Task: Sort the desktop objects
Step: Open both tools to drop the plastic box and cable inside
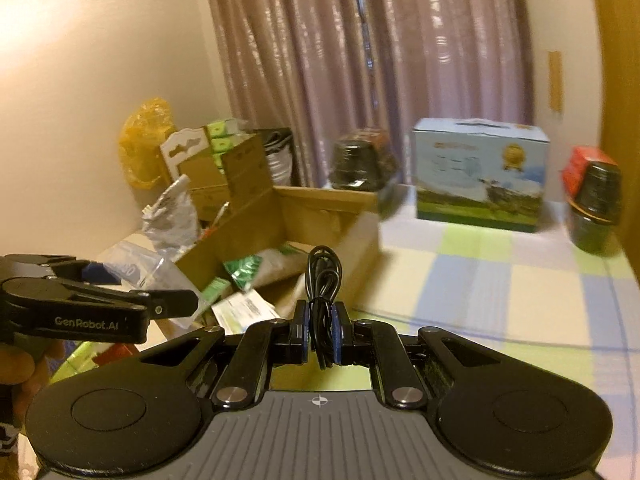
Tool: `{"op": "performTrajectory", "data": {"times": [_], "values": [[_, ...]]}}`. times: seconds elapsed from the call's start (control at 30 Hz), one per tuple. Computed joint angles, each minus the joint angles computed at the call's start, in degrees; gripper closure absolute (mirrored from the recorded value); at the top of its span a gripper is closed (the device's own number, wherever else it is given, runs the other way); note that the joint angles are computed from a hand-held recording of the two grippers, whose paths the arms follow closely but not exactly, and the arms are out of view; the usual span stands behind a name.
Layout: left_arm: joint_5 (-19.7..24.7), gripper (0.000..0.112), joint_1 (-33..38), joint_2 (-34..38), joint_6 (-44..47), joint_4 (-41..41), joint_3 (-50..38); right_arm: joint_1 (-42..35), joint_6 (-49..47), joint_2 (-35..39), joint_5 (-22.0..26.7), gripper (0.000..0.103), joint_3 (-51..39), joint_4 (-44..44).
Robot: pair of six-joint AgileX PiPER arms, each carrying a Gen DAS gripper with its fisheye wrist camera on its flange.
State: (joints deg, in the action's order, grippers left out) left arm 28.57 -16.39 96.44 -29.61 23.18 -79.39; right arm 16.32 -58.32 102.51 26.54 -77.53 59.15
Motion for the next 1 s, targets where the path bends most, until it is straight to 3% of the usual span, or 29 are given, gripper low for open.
{"op": "performTrajectory", "data": {"times": [0.23, 0.3, 0.57, 0.8, 0.83, 0.87, 0.93, 1.0], "values": [[0.03, 0.027, 9.44, 9.93, 20.7, -15.27, -10.64, 4.91, 15.42, 12.7, 1.95, 0.095, -18.17, -13.02], [1.25, 0.02, 11.39, 13.15, 25.85, -20.44, -14.0, 5.61, 19.27, 15.84, 3.35, 0.095, -22.84, -16.32], [-3.92, 0.018, 14.35, 12.06, 30.29, -24.95, -8.94, 7.74, 26.33, 24.24, 7.31, 0.095, -34.96, -22.55], [-6.18, 0.017, 15.8, 8.73, 29.25, -25.22, -3.99, 9.13, 25.14, 29.12, 9.8, 0.092, -42.59, -21.42], [-6.44, 0.017, 15.76, 8.25, 28.36, -24.44, -3.36, 9.42, 25.54, 28.96, 8.9, 0.079, -42.41, -22.5], [-6.52, 0.016, 15.65, 7.94, 27.65, -23.82, -3.0, 9.52, 25.48, 28.19, 7.37, 0.048, -41.01, -22.51], [-6.92, 0.014, 15.31, 6.91, 25.65, -22.31, -1.73, 8.77, 21.18, 25.32, 3.34, 0.02, -35.3, -17.14], [-7.35, 0.012, 14.86, 5.77, 23.34, -20.87, -0.36, 8.03, 20.31, 23.47, 3.04, 0.02, -32.52, -16.37]]}}
